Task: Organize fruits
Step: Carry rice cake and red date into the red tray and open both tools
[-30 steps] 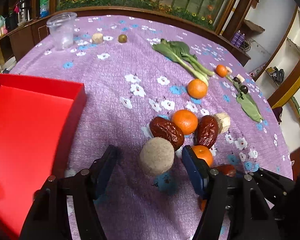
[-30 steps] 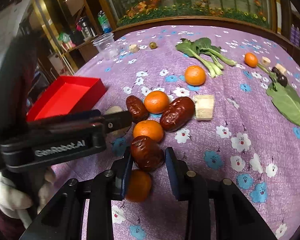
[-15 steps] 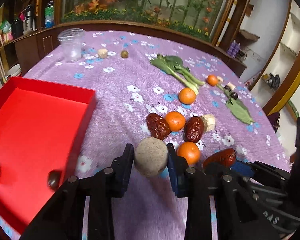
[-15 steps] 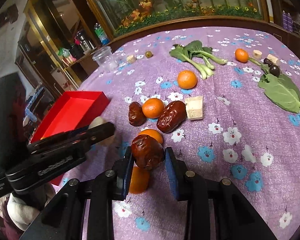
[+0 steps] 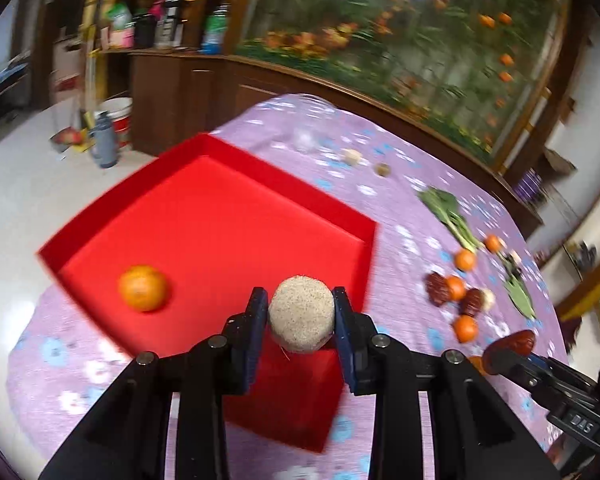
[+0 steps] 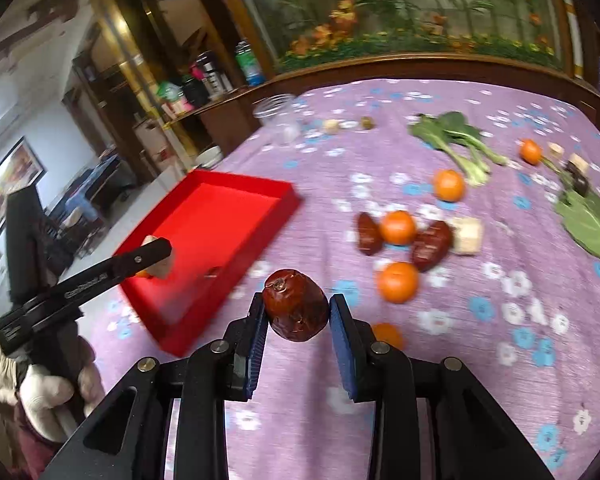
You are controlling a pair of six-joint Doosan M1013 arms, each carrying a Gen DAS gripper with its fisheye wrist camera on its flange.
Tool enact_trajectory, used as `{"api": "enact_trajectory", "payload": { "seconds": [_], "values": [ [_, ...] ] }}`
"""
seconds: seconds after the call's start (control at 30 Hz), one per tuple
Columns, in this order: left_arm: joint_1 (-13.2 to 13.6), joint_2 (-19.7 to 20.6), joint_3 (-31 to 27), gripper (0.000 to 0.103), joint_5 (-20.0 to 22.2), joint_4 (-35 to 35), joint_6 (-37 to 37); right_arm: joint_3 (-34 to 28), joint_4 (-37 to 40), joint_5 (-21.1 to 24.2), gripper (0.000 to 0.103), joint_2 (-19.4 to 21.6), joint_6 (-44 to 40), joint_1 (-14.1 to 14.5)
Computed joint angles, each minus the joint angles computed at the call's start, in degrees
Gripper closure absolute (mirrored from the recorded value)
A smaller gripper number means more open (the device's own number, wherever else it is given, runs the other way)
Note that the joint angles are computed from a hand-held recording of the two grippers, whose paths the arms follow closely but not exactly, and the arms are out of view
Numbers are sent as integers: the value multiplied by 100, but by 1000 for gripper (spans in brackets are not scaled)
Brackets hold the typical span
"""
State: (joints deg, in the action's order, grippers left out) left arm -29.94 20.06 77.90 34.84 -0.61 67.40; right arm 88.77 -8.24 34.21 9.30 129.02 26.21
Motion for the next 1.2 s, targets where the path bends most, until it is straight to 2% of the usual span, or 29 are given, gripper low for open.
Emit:
{"api": "enact_trajectory", "payload": {
  "seconds": [0.17, 0.3, 0.5, 0.7, 0.8, 0.83, 0.93, 1.03, 1.2],
  "values": [
    [130, -3, 95, 72, 10, -30, -102, -457, 792, 135, 69, 347, -804, 76],
    [185, 10, 118, 72, -28, 70, -184, -884, 945, 373, 69, 674, -1061, 155],
    [358, 38, 154, 72, -67, -455, 122, -1593, 1336, 932, 68, 1246, -1518, 204],
    [472, -2, 253, 70, -217, -872, 348, -2118, 1307, 1380, 68, 1699, -1605, 264],
    [499, -34, 296, 65, -286, -1023, 464, -2256, 1234, 1460, 68, 1812, -1607, 271],
    [505, -48, 316, 60, -323, -1076, 494, -2272, 1206, 1459, 68, 1824, -1609, 277],
    [524, -85, 354, 55, -408, -1112, 478, -2307, 1245, 1436, 61, 1847, -1656, 272],
    [517, -110, 372, 52, -447, -1061, 352, -2223, 1184, 1320, 53, 1762, -1615, 260],
    [472, -186, 423, 51, -493, -946, 230, -1860, 923, 975, 48, 1461, -1193, 248]
  ]
}}
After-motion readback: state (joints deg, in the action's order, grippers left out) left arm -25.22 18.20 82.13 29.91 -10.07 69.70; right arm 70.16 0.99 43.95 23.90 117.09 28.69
